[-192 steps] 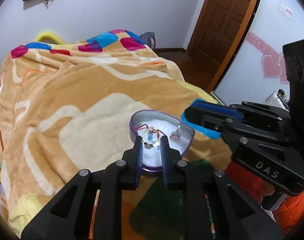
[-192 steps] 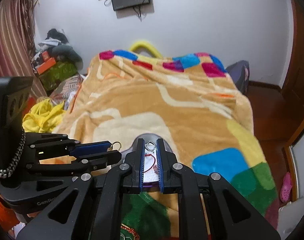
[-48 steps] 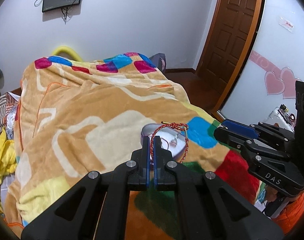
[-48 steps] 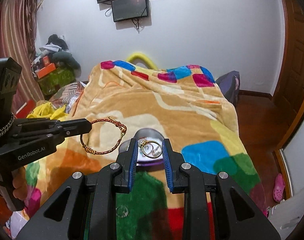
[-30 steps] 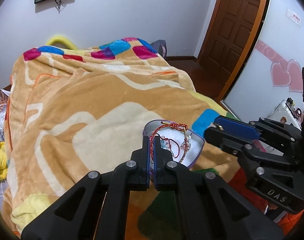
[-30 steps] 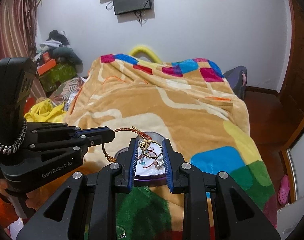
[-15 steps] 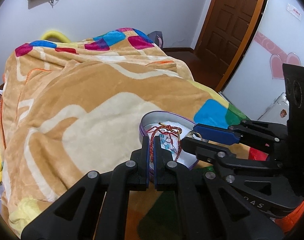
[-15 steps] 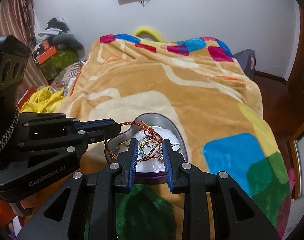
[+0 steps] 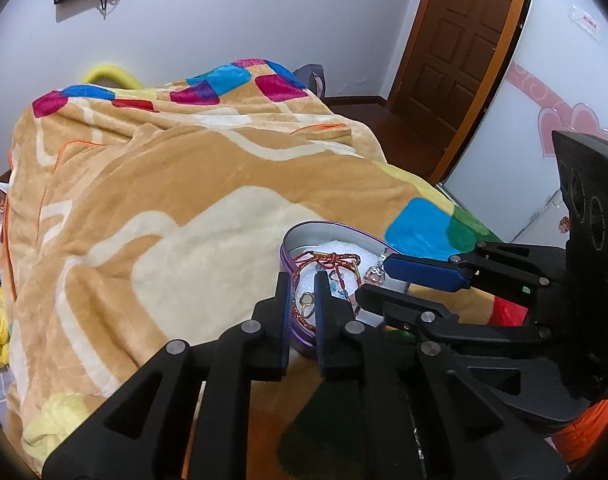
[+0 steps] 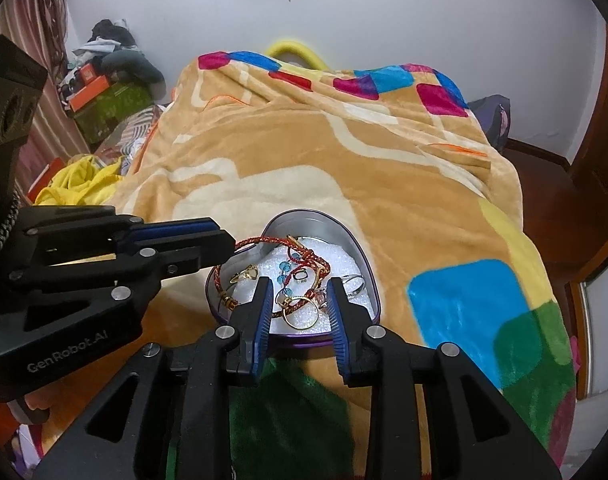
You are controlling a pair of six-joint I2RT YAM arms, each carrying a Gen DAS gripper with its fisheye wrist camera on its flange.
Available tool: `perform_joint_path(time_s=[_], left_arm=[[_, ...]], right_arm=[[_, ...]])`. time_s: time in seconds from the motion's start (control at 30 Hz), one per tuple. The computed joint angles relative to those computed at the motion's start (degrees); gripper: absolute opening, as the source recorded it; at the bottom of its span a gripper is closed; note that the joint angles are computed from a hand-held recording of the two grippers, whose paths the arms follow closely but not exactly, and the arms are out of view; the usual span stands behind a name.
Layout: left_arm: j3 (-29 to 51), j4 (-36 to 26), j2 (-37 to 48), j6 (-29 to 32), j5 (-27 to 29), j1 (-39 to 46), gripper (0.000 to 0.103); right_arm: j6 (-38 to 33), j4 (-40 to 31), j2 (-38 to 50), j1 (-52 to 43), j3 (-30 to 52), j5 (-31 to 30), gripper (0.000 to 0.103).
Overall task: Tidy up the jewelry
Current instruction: 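Lower the bracelet into the tin with the left tool while the right tool releases the ring inside, then lift both open tools away from the heart tin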
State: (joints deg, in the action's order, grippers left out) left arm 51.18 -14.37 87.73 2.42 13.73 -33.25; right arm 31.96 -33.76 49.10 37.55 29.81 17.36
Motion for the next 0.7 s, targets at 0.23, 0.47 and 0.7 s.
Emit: perform_joint_path(time_s=[0.23, 0.47, 0.7], left_arm=[[-1.5, -1.9, -5.7, -0.4, -0.4, 0.5, 0.023], [-3.4, -5.3, -13.5, -1.0, -2.2, 0.1, 0.036], [-5.4, -9.8, -21.5, -2.0, -3.9, -1.4, 0.041]], right_arm=[[3.3, -5.3, -3.0, 4.0, 2.1, 3.7, 0.027], [11.1, -15.0, -6.8, 14.3, 6.1, 12.9, 0.04], [26.0, -27.8, -6.9, 29.4, 11.1, 23.5, 0.04]])
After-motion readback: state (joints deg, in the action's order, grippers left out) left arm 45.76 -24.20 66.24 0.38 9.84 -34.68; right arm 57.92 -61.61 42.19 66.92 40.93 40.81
